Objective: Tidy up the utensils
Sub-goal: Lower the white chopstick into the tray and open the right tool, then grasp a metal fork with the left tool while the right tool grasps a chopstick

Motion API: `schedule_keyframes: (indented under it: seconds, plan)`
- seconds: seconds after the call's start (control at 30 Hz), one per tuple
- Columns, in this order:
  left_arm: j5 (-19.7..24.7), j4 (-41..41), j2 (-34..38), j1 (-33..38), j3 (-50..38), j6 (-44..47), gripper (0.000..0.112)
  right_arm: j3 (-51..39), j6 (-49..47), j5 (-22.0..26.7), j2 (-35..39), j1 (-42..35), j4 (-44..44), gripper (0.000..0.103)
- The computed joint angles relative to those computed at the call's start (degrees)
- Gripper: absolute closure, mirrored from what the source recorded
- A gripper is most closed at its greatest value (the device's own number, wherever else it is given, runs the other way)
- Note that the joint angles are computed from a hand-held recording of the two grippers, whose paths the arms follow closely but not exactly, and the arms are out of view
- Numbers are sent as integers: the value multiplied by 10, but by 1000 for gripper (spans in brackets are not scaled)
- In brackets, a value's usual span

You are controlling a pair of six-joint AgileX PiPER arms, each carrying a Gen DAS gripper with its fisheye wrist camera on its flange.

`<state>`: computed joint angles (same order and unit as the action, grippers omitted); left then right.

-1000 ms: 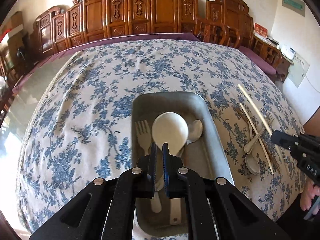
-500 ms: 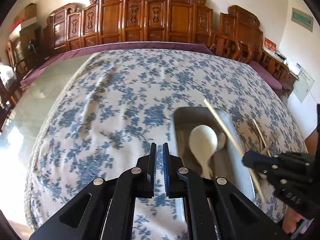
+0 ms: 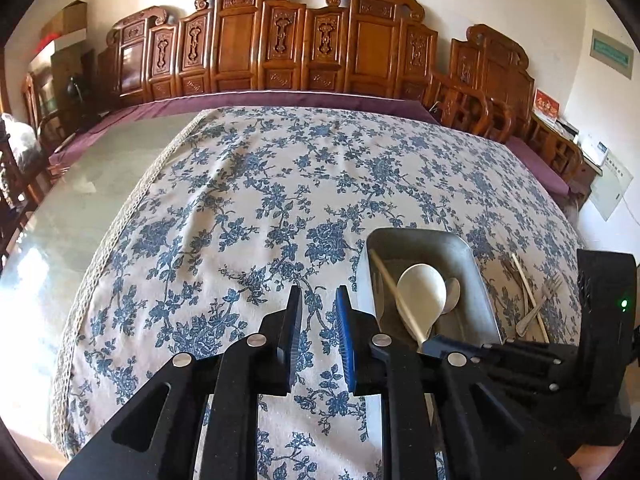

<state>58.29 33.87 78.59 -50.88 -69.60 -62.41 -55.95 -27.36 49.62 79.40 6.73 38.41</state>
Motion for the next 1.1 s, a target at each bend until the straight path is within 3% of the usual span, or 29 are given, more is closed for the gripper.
schedule_keyframes:
  seconds: [0.17, 0.3, 0.53, 0.7, 1.0, 1.1]
  plan:
    - [-1, -2, 2, 1, 0, 3, 96, 12, -44, -9, -27, -16, 24, 93]
    - [1, -1, 15, -8, -12, 3, 92, 8, -89, 18, -48, -73, 36, 93]
    - [-5, 7, 57, -45, -52, -5, 68, -20, -226, 84, -72, -250, 21, 93]
    - [-12, 3, 91, -69, -86, 3, 68, -38, -327, 105, -45, -383, 9, 93]
    - [-13, 1, 152, -113, -147, 20, 68, -30, -409, 68, 13, -495, 9, 93]
    - [-7, -13, 181, -126, -182, 45, 68, -31, -420, 58, 30, -511, 9, 88]
